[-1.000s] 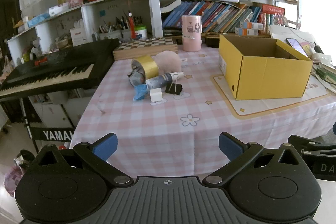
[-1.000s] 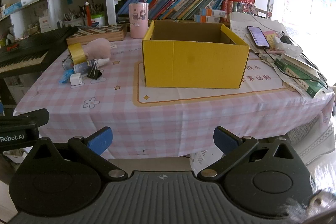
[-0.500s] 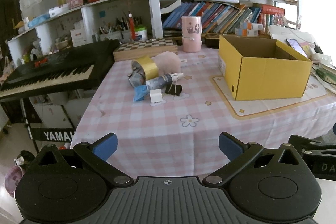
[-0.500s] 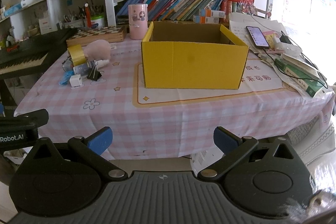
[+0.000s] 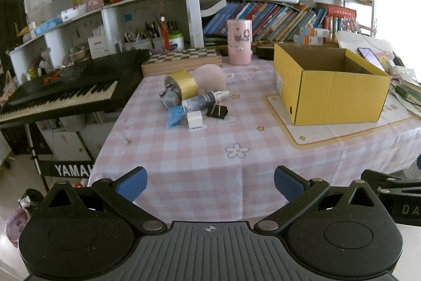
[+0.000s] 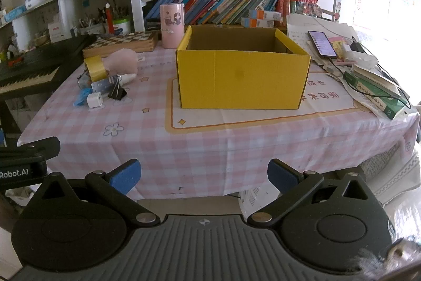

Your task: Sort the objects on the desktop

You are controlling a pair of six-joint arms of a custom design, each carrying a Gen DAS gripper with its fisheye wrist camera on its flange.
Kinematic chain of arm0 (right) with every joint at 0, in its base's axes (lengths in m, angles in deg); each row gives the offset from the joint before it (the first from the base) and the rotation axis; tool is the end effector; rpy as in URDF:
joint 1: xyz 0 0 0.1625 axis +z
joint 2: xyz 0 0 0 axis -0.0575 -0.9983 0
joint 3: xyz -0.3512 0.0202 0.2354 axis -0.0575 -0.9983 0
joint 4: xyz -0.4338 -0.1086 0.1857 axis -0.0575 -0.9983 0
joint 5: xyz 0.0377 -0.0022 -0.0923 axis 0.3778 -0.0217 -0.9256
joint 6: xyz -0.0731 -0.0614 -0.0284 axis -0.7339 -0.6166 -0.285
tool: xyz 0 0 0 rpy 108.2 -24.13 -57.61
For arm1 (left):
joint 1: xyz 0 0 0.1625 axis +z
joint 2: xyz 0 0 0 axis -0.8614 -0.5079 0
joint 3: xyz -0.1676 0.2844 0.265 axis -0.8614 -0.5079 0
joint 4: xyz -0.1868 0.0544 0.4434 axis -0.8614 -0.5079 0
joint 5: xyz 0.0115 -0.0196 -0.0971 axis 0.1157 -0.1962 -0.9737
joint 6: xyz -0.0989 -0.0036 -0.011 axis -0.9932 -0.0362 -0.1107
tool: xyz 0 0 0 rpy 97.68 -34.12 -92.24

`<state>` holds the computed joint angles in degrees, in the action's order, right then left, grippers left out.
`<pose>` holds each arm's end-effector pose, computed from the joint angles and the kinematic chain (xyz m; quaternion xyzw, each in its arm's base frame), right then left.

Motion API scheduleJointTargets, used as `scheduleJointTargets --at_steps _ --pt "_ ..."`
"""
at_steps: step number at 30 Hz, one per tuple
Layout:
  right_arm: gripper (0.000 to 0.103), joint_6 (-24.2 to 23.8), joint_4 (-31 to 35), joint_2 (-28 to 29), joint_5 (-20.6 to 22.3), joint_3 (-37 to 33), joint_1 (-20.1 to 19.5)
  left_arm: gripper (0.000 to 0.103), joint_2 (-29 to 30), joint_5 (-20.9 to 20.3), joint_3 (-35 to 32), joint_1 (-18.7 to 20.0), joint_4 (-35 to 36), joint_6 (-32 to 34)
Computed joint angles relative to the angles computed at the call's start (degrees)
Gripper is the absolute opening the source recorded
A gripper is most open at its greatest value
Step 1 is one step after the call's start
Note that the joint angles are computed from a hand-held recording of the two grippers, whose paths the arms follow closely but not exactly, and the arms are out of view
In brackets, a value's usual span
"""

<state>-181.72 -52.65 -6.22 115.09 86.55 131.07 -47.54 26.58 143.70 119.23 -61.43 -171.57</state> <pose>0.3485 -0.3882 -0.0402 -0.0096 -0.7781 0.4738 0.4122 -0.0550 -0.4704 0.2686 0.3646 0.8206 -0.3408 0.2785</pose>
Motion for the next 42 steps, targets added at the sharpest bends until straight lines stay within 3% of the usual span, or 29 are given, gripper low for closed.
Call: scheduleJointTargets --at_steps 42 --pt "0.103 -0.4 -0.6 -1.2 -0.1 1.2 0.1 0.103 -0.2 -0.7 0.2 -0.3 0.2 -0.5"
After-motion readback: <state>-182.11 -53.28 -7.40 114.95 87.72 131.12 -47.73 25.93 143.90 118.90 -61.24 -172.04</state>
